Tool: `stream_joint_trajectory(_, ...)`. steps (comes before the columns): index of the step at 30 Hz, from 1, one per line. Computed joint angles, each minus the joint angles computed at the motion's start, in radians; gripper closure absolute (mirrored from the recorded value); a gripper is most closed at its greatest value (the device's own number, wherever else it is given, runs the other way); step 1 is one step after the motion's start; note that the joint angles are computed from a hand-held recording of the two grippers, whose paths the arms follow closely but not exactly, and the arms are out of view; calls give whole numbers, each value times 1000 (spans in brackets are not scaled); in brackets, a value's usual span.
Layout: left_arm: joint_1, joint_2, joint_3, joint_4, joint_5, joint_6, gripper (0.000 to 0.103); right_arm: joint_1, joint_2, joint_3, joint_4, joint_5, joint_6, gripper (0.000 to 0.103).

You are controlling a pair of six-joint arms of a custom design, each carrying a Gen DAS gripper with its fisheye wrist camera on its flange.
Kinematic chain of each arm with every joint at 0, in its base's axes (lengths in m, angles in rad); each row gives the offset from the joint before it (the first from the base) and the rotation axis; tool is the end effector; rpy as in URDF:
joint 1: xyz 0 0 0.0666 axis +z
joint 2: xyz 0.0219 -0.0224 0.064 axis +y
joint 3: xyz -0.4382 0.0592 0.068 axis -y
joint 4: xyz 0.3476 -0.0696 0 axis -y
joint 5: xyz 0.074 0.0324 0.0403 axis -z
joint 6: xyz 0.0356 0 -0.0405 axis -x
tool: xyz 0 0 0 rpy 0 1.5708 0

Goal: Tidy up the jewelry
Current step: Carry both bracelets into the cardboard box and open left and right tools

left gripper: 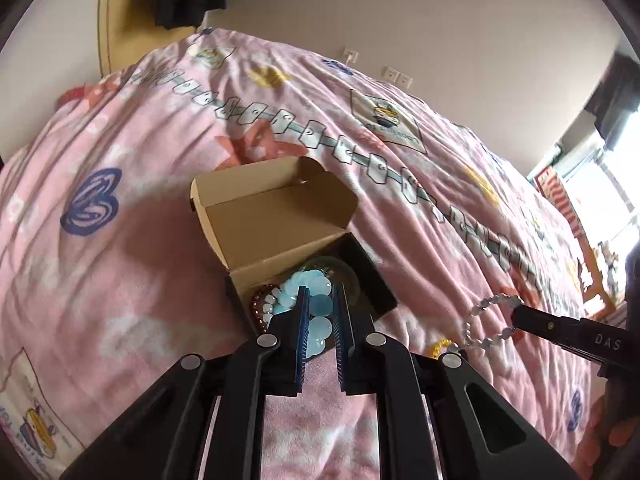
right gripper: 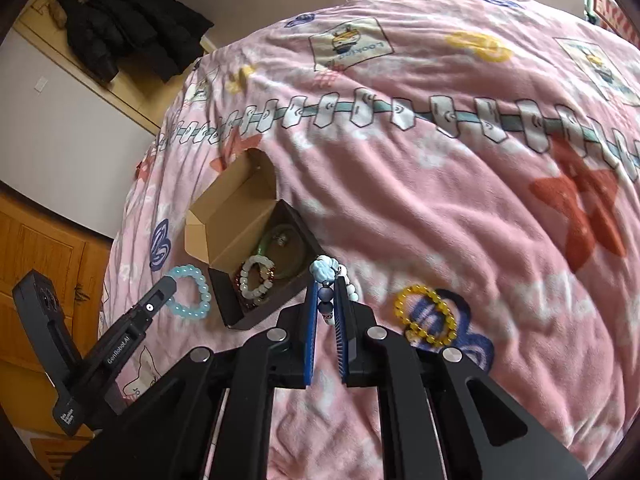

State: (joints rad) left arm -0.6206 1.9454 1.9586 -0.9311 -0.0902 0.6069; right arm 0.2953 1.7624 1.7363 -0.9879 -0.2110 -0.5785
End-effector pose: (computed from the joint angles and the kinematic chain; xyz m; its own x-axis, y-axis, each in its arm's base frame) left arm 0.5381 -0.3812 0.4311 -0.8357 -0.1008 -0.5398 0.0706 0.9551 -0.2877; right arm 0.5499 0.1746 0.4463 -0.8935 0.2870 -0.3453 0.1172 0.8914 0.4378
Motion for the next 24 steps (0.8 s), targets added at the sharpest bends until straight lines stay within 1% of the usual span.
stream_joint_trajectory(2,23,-7,-31,35,44,35,90,17,52,68,-14,-7,7,94)
stream_joint_trajectory(4,37,-5,-48,62,69,65,90,31,102,134,-34,-19,11,94)
stream_joint_trajectory(7,40,1,-50,75,72,77,90,46,173,228,-62,-50,7,94)
stream_joint_trajectory(11,38,3,-56,94,58,80,90,63,240,325,-105,-50,13,94)
stream_joint_trajectory(12,38,0,-63,104,60,83,90,65,247,336,-111,-51,14,94)
stream_joint_trajectory(16,38,6,-62,110,70,76,90,72,277,374,-136,-51,13,94)
stream_joint_trajectory(21,31,18,-45,101,59,57,90,70,286,371,-141,-47,7,94)
stream_joint_trajectory(24,30,25,-42,96,56,60,90,66,288,366,-140,-47,4,94)
